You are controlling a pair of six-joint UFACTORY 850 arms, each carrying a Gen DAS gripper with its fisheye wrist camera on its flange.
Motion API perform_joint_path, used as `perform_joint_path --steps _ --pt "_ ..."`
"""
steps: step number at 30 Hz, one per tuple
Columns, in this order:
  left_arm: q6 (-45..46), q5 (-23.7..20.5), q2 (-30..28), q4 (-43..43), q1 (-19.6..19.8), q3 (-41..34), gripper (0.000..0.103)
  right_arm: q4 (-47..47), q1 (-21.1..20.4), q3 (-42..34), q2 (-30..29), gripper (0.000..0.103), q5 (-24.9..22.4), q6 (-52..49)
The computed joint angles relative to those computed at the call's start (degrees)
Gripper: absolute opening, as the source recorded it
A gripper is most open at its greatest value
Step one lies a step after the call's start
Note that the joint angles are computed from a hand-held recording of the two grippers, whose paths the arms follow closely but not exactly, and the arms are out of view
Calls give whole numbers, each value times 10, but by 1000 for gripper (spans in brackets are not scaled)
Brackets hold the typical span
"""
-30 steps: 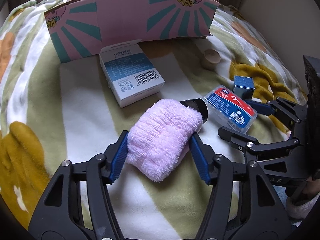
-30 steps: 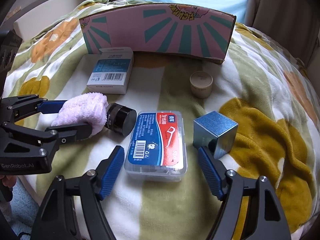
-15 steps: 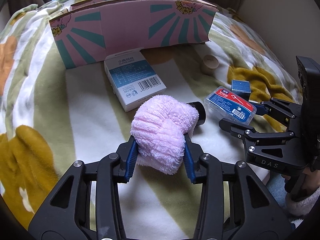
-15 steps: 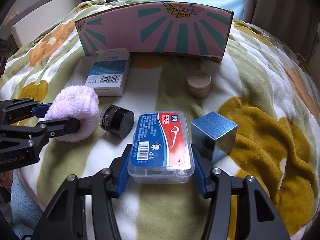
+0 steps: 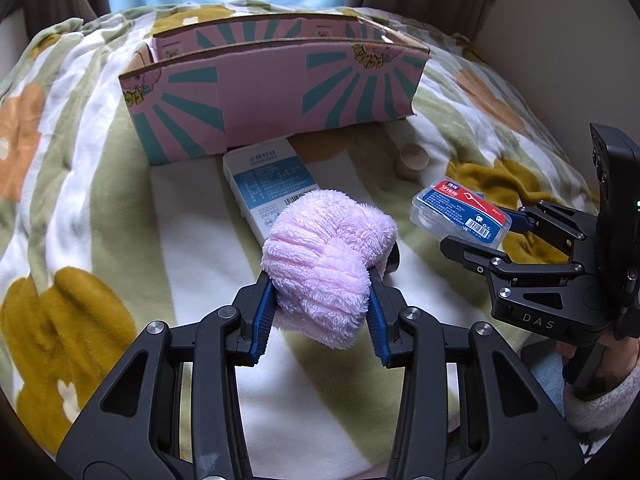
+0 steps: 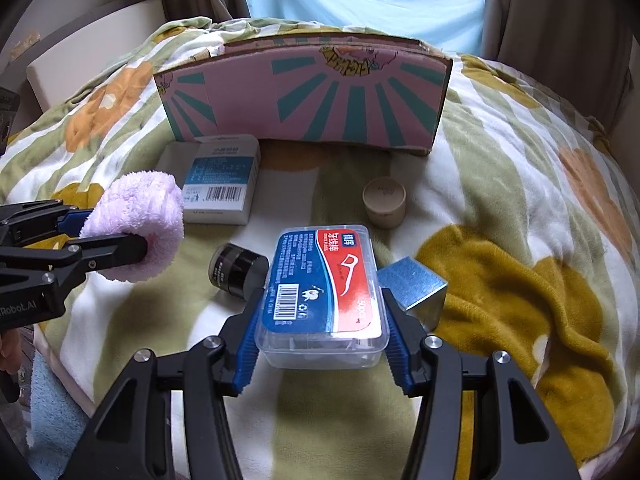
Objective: Organize objects
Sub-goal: 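Carry the cloth and floss case into the pink box and release both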
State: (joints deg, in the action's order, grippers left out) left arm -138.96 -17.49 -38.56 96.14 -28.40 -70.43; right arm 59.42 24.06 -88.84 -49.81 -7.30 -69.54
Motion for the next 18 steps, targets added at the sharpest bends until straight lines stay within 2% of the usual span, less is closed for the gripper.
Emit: perform_joint_path --steps 5,9,13,18 --pt "23 -15 18 -22 1 6 37 94 -2 1 14 50 -4 -96" --pt "36 -23 38 -27 6 12 37 125 -4 -8 23 50 -15 -127" --pt "77 -30 56 -48 15 7 37 134 -5 -27 28 50 -24 -140" --pt "163 -35 69 -97 32 -18 37 86 -7 -74 21 50 -47 -97"
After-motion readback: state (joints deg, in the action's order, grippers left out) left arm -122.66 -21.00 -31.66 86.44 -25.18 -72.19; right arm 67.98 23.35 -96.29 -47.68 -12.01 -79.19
